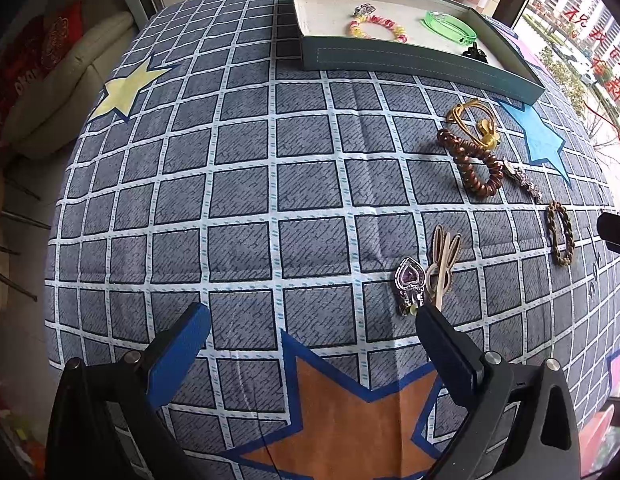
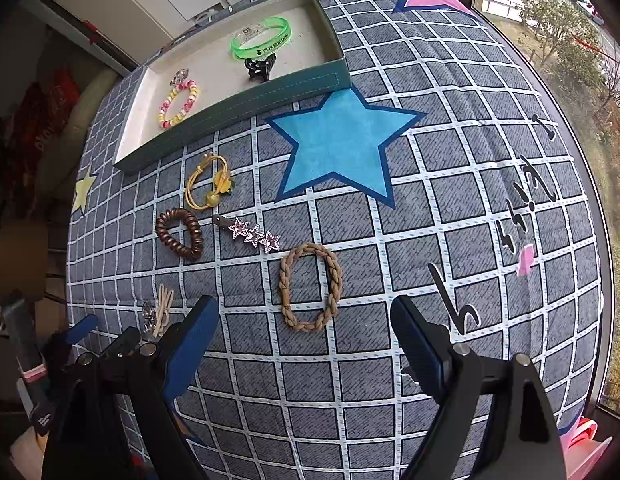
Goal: Organize jewelry
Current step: 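Grasp the purple heart pendant with the left tool while the right tool grasps the braided brown hair tie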
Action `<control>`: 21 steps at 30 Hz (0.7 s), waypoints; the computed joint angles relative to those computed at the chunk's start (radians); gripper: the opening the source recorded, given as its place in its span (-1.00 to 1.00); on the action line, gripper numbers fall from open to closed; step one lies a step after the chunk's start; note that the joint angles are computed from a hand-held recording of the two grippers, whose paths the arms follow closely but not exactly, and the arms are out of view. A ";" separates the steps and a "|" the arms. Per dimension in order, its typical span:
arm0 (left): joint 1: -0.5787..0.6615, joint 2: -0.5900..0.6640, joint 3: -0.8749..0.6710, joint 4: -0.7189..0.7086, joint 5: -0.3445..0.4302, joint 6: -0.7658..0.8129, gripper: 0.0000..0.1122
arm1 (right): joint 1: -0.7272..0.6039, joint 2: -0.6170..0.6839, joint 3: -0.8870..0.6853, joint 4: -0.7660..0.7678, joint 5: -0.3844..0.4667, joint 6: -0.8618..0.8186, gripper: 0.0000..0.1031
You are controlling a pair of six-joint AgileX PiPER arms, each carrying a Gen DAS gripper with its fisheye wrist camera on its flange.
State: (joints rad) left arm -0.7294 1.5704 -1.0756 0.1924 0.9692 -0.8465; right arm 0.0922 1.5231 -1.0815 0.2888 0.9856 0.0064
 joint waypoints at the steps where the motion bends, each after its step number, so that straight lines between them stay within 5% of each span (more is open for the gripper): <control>1: -0.006 -0.001 0.003 -0.003 -0.008 0.003 0.84 | 0.004 -0.001 0.009 -0.013 -0.006 0.011 0.74; 11: -0.049 0.027 -0.004 0.007 -0.034 -0.023 0.84 | 0.026 0.005 0.061 -0.057 -0.040 0.057 0.74; 21: 0.043 0.001 0.022 -0.018 -0.054 0.007 0.84 | 0.056 0.030 0.057 -0.119 -0.078 0.134 0.74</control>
State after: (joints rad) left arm -0.6868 1.5710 -1.0536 0.1744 0.9153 -0.8398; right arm 0.1477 1.5536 -1.0247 0.1695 0.9072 0.1403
